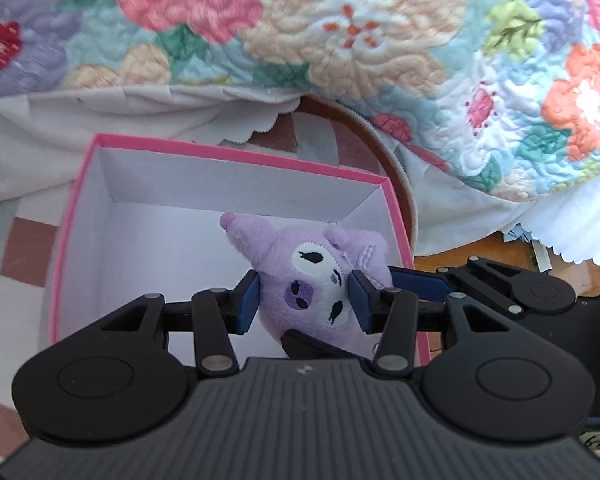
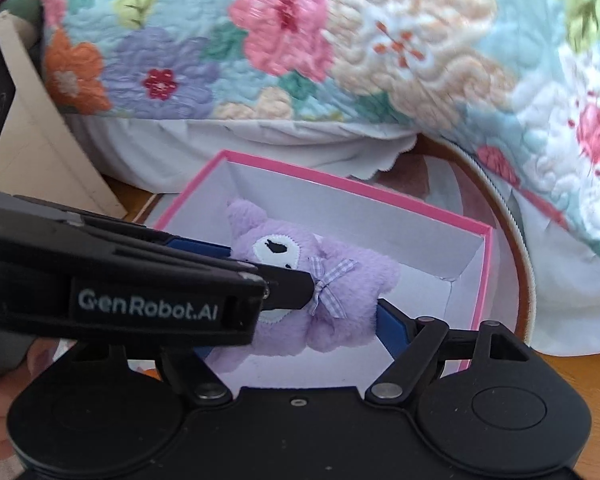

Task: Organize objects
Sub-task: 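Lower the plush into the pink box and open the left gripper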

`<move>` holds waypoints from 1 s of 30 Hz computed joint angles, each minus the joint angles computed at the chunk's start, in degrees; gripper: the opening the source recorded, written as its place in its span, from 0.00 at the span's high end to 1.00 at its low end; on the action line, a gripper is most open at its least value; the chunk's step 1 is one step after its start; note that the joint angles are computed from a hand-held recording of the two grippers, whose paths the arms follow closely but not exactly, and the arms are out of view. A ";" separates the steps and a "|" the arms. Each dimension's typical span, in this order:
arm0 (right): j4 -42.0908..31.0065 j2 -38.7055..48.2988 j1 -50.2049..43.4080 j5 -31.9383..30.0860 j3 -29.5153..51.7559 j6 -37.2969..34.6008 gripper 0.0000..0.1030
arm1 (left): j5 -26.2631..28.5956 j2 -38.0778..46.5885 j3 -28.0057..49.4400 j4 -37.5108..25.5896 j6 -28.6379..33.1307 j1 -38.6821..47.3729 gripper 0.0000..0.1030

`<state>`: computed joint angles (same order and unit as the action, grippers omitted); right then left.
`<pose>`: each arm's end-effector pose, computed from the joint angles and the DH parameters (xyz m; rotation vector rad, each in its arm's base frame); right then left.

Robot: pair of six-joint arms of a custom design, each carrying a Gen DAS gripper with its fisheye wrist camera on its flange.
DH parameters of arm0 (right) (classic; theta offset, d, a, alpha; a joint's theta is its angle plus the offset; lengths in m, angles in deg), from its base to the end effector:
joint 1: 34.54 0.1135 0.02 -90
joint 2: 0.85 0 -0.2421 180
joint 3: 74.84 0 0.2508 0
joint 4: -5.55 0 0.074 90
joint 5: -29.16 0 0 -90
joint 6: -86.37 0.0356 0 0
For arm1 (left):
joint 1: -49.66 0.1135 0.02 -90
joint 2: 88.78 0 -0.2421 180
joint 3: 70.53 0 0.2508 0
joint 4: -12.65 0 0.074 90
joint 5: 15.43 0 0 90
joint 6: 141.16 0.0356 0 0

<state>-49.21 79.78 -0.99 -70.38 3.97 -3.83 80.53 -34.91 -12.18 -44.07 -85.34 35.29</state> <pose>0.2396 0.1659 0.2533 -0.8160 2.4658 0.4312 0.1873 -0.0518 0.2421 -0.3925 2.5107 -0.4778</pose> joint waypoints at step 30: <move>-0.16 17.66 -4.45 0.86 9.09 -12.40 0.81 | 10.59 27.56 -3.19 26.97 0.49 6.34 0.72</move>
